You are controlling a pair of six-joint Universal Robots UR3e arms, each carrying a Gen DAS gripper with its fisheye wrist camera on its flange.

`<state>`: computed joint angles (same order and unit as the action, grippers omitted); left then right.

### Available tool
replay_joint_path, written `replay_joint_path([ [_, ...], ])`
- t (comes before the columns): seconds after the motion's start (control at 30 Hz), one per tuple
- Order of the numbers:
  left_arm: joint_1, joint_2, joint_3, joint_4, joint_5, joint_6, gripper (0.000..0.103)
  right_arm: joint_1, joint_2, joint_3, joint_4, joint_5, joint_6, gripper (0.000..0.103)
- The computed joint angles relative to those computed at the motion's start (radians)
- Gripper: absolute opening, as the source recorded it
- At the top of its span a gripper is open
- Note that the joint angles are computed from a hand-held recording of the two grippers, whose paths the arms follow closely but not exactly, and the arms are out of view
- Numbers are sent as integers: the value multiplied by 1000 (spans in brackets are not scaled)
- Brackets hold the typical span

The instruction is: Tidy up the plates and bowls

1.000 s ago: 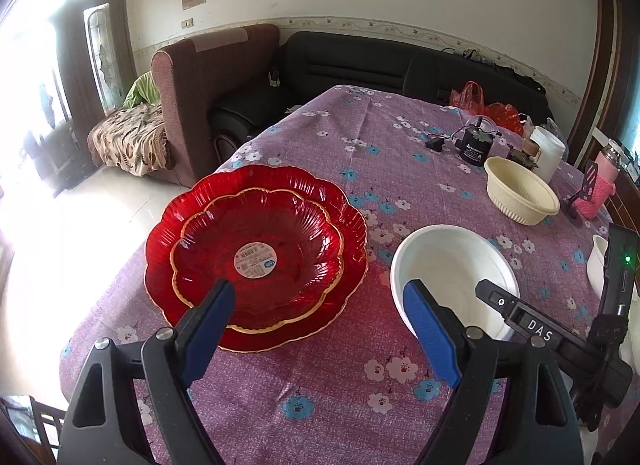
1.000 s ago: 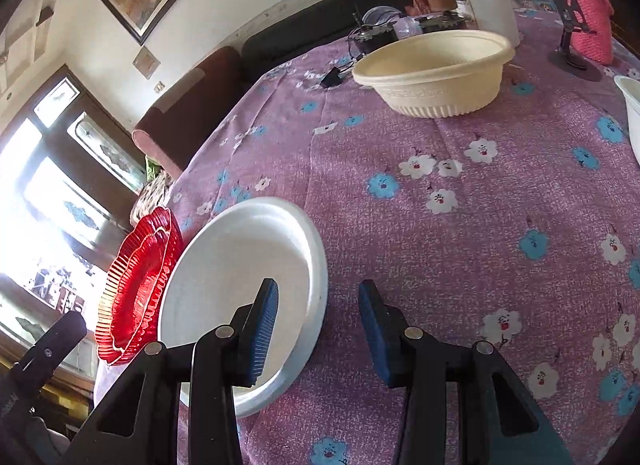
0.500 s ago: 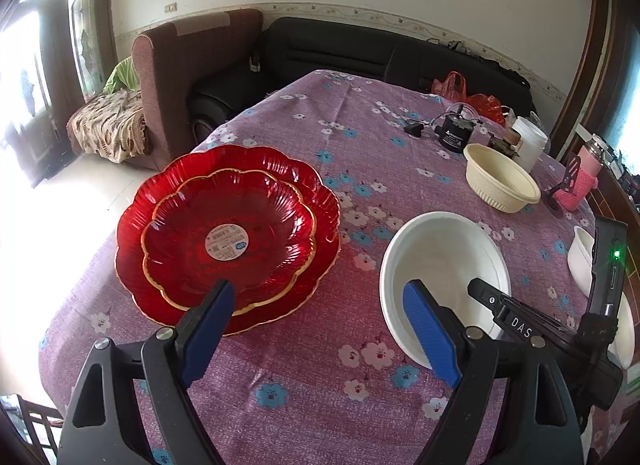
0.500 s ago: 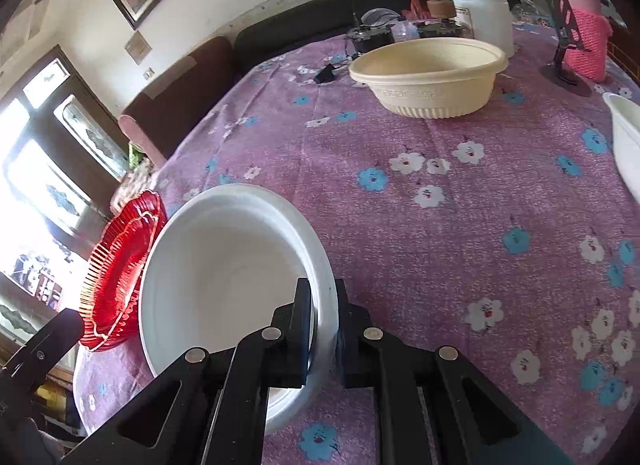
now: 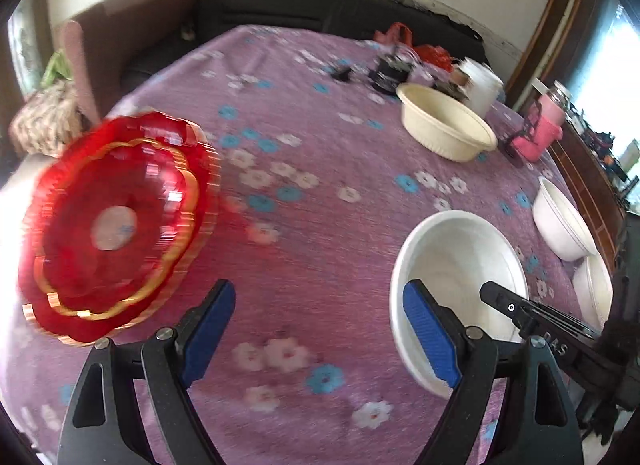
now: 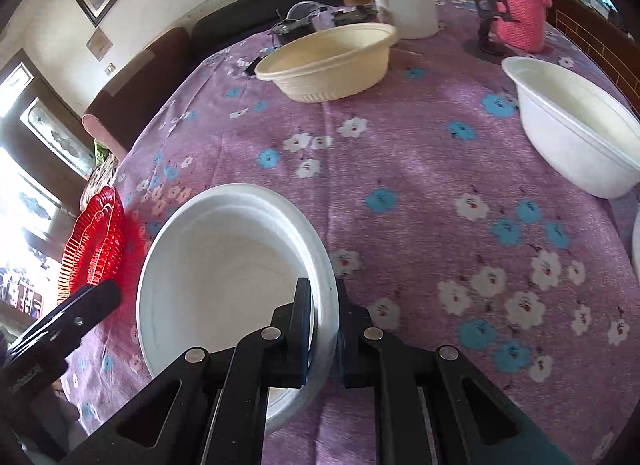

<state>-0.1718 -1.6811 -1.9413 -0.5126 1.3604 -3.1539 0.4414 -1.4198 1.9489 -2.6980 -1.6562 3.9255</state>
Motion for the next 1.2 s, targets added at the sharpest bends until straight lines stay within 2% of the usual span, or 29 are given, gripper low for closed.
replay_joint_path([
  [0.17,-37,-133,96,-22,-21,-24,84,0,-31,39,-30,-18,14,11],
  [0.27,-40,-168,122,-42,-50,-34,74,5,-50,57,-47,-26,27,13],
  [0.4,-63,-176,124,-25,-40,-37,74,3,-72,97,-81,-24,45,29],
  [0.43,-69,-179,129,-31,-38,-37,70,6,-72,101,-86,-26,52,29],
  [0.57,-107,-188,149,-46,-25,-22,48,23,-72,110,-90,-51,64,29],
  [0.73,-140,-186,141,-34,-10,-21,42,41,-47,90,-86,-59,67,29],
  [0.83,-138,-190,136,-18,-19,-38,42,50,-33,82,-94,-65,76,29],
  [0.9,-133,-192,139,-19,-32,-37,41,54,-27,81,-97,-72,82,22],
  [0.93,-131,-192,139,-20,-39,-35,33,58,-25,80,-96,-77,86,18],
  [0.97,-130,-193,144,-28,-45,-27,21,61,-23,78,-92,-82,90,17],
  [1.0,-136,-193,148,-32,-29,-24,16,64,-23,77,-89,-87,93,16],
  [1.07,-128,-179,129,-22,-44,-15,13,78,-30,73,-69,-120,108,15],
  [1.2,-126,-117,78,8,-39,-8,12,80,-55,98,-88,-115,113,15],
])
